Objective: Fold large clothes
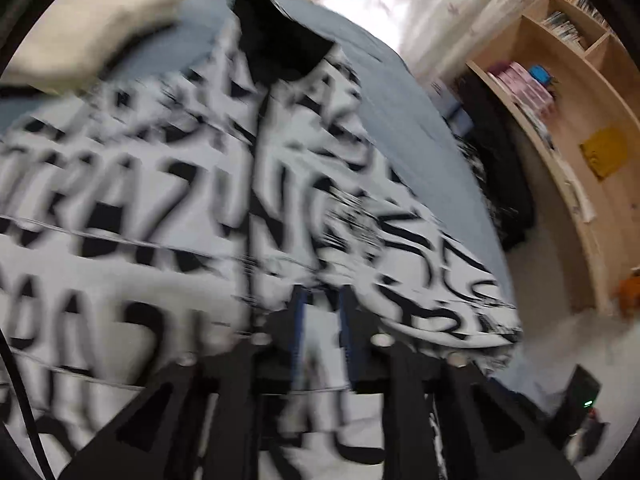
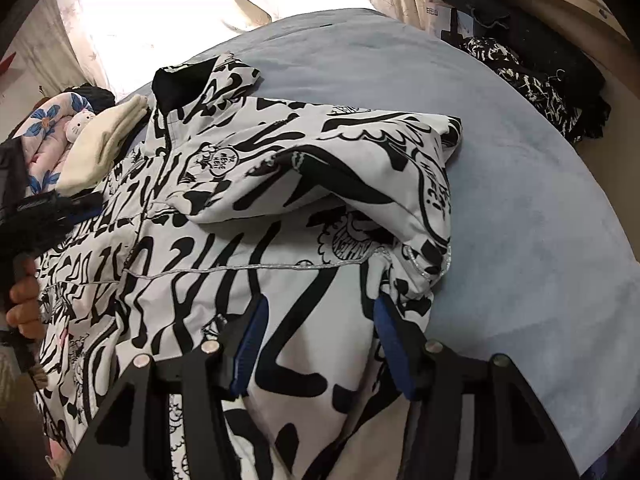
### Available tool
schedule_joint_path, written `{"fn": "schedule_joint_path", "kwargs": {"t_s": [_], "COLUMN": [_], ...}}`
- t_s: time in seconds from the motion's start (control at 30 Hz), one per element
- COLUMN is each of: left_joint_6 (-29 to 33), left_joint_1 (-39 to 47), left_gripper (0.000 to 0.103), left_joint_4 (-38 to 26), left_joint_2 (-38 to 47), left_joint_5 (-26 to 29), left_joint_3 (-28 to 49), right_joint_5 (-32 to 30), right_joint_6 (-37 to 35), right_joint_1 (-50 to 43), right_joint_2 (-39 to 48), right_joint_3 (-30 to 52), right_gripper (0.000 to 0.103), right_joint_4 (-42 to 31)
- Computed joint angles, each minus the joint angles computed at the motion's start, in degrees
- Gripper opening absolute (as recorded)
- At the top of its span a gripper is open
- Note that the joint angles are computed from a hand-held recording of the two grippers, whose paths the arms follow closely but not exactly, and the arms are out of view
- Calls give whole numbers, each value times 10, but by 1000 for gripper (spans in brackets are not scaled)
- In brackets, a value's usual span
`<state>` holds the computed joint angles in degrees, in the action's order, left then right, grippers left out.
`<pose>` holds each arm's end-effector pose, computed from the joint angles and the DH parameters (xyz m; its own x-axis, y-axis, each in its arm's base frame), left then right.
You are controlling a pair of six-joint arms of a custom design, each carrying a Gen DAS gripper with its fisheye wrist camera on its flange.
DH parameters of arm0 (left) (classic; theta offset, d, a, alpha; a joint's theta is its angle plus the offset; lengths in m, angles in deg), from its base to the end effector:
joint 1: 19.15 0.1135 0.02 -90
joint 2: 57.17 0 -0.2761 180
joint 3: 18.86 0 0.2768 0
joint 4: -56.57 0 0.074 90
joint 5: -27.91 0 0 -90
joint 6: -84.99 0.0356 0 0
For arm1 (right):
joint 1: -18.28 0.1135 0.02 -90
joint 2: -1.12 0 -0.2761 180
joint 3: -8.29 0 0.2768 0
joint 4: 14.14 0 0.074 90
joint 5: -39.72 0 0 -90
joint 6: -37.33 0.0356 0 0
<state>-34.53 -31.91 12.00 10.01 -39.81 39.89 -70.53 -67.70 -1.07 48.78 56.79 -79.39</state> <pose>0.2419 -0.0686 0.2420 -0.8881 -0.2664 -0.3745 -0.0123 0.8284 -0.5600 0.1524 -0.0405 0.2248 -0.8659 0.0462 -0.4981 -0.0567 0.9802 0.1895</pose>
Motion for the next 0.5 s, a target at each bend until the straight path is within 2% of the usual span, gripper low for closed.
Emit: {"fn": "schedule_joint_path", "kwargs": {"t_s": [0.03,0.07,0.13,0.2,0.3,0.5], "left_joint_6": [-13,-26,-53,-82,-122,-142], "left_joint_1": [-11,-20,-34,-41,-52,-44], "left_gripper": [31,34,47,54,58,58], "left_joint_4": [21,42,68,97,139,172], "left_joint_2": [13,27,49,76,129,204], "left_joint_5": [18,24,28,35,50,78], "left_joint_3": [-2,-6,-9,-9,-4,10], "right_joint_5": [1,2,0,-4,-9,-14], "right_joint_6": [4,8,9,11,14,12], "right_joint_1": [4,6,5,2,0,-3], "right_joint_2": [-3,-3,1,8,14,16], "right_joint_3": [0,0,1,1,0,-6], "right_gripper": [55,55,55,55,55,55], "right_joint_4": [0,0,3,5,9,16]}}
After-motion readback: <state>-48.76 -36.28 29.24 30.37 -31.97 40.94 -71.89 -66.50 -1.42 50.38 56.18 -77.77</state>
